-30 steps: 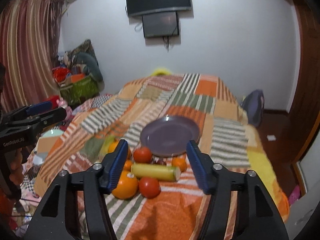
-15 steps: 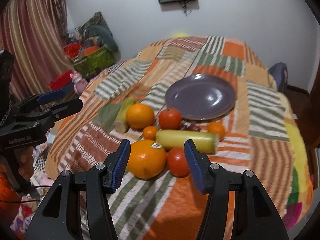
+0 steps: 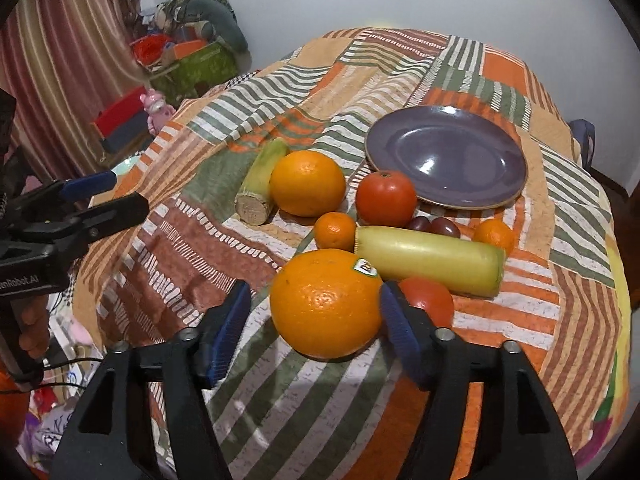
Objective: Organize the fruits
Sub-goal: 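Grasp the large stickered orange with the right gripper while the left gripper approaches the green cob, then grasp and lift the green cob with the left gripper while the right gripper holds the orange up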
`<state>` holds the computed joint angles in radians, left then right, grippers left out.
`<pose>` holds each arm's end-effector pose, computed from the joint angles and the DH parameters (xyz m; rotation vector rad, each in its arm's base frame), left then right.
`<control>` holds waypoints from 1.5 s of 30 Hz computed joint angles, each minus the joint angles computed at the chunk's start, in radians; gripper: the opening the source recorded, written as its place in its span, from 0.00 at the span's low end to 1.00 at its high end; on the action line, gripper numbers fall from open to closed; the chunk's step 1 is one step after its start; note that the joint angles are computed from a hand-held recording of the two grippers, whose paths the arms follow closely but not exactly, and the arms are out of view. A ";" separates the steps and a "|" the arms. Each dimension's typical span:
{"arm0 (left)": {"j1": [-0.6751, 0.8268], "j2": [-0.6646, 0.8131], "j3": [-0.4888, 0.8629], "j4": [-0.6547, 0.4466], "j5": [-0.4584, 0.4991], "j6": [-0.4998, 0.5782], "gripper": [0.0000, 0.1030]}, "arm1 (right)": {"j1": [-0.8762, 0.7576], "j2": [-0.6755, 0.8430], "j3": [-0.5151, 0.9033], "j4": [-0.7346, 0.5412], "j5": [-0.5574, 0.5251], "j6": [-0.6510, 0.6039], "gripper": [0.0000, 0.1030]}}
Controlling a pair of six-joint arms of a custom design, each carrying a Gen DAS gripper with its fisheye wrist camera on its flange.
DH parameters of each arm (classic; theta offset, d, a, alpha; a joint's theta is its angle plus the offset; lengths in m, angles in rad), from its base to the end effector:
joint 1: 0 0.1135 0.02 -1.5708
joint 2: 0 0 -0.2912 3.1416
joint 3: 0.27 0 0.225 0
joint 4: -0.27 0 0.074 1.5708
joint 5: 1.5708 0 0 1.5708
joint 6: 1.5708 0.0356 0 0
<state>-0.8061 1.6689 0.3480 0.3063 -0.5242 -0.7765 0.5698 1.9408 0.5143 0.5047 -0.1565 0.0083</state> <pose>0.1621 -0.1433 0.1190 -0.1476 2.3925 -0.0346 0.2343 0.1567 0.0921 -0.7648 2.4115 0.4326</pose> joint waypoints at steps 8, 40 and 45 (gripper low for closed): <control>0.048 0.054 -0.027 0.096 0.068 0.015 0.87 | 0.069 0.058 0.035 0.002 0.165 -0.038 0.63; 0.281 0.413 0.276 0.106 0.256 0.126 0.54 | -0.291 -0.163 -0.076 0.048 -0.049 0.002 0.61; 0.285 0.355 0.229 0.117 0.257 0.138 0.29 | -0.341 -0.163 -0.091 0.051 -0.051 -0.022 0.61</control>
<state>-0.5213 2.0238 0.5769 0.4238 -0.2676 -0.6385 0.2284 1.7774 0.4233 0.5553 -0.2077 -0.0133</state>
